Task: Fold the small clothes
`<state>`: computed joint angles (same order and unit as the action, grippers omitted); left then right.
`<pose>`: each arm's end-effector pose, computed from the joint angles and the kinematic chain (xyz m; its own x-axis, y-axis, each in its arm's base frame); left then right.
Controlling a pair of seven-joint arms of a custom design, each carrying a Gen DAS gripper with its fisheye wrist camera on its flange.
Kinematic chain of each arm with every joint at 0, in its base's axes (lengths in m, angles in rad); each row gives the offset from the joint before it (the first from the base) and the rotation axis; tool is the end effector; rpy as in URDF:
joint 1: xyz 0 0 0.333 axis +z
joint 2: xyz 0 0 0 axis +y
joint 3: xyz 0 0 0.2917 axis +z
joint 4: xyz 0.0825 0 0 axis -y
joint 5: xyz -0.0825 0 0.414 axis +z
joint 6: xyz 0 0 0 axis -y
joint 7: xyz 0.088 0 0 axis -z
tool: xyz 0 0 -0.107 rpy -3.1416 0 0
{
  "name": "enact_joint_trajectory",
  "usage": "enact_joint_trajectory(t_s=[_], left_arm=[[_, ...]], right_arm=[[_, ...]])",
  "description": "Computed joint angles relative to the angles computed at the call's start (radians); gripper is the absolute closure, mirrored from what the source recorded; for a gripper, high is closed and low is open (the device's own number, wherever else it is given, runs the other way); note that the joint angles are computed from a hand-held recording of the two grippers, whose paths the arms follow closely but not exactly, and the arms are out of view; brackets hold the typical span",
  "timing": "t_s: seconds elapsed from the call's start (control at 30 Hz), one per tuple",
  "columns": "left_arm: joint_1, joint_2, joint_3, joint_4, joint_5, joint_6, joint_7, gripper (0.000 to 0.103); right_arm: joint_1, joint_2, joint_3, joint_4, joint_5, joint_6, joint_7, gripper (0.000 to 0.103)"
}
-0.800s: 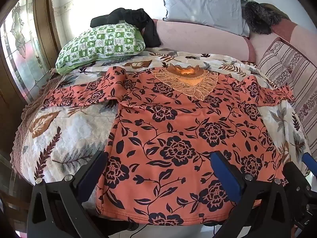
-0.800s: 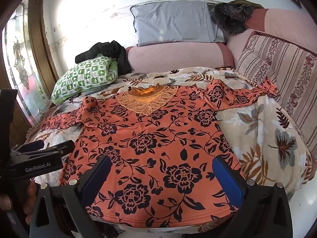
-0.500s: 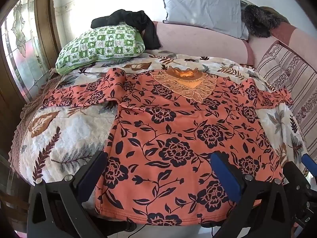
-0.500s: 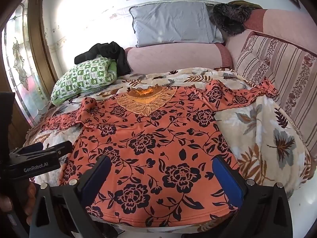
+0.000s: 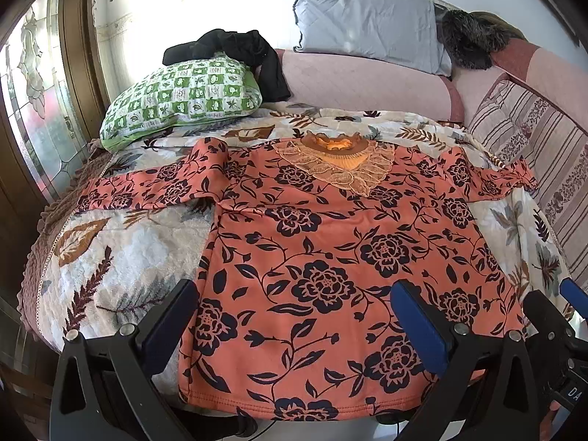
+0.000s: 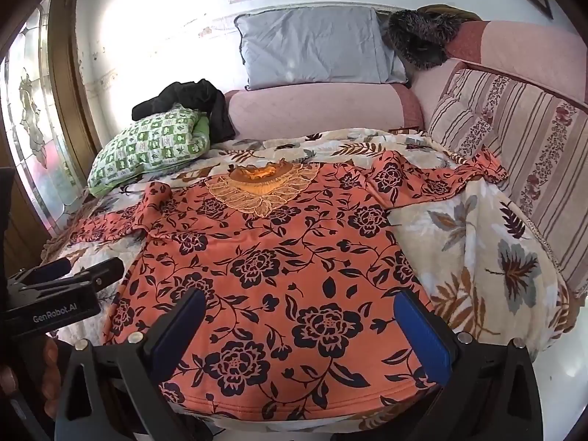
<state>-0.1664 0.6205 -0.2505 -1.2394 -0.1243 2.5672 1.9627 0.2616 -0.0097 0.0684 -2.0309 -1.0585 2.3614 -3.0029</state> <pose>0.7454 -0.2671 0.4692 -0.5886 -0.8084 -0.0004 -0.5890 0.4293 -0.6847 0.5804 0.1872 0.4539 -0.6082 -0.7853 -0.1155 -0.4378 0.4532 -0.7765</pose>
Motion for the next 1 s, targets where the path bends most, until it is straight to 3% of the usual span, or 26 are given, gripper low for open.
enact_joint_trajectory(t_s=[0.47,0.6,0.7,1.0], left_arm=[[0.006,-0.013,-0.002,-0.023,-0.003,0.012,0.009,0.000],[0.022,-0.023,-0.013,-0.046,-0.026,0.050,0.022,0.000],[0.006,0.002,0.004,-0.006,-0.003,0.012,0.003,0.000],[0.015,-0.037,-0.003,-0.070,-0.012,0.082,0.022,0.000]], right_arm=[[-0.005,-0.009,0.005,-0.009,0.000,-0.004,0.008,0.000],[-0.004,-0.024,0.008,-0.011,-0.026,-0.020,0.025,0.000],[-0.008,-0.026,0.008,-0.020,-0.032,-0.011,0.047,0.000],[-0.007,-0.036,0.017,-0.031,-0.045,-0.017,0.066,0.000]])
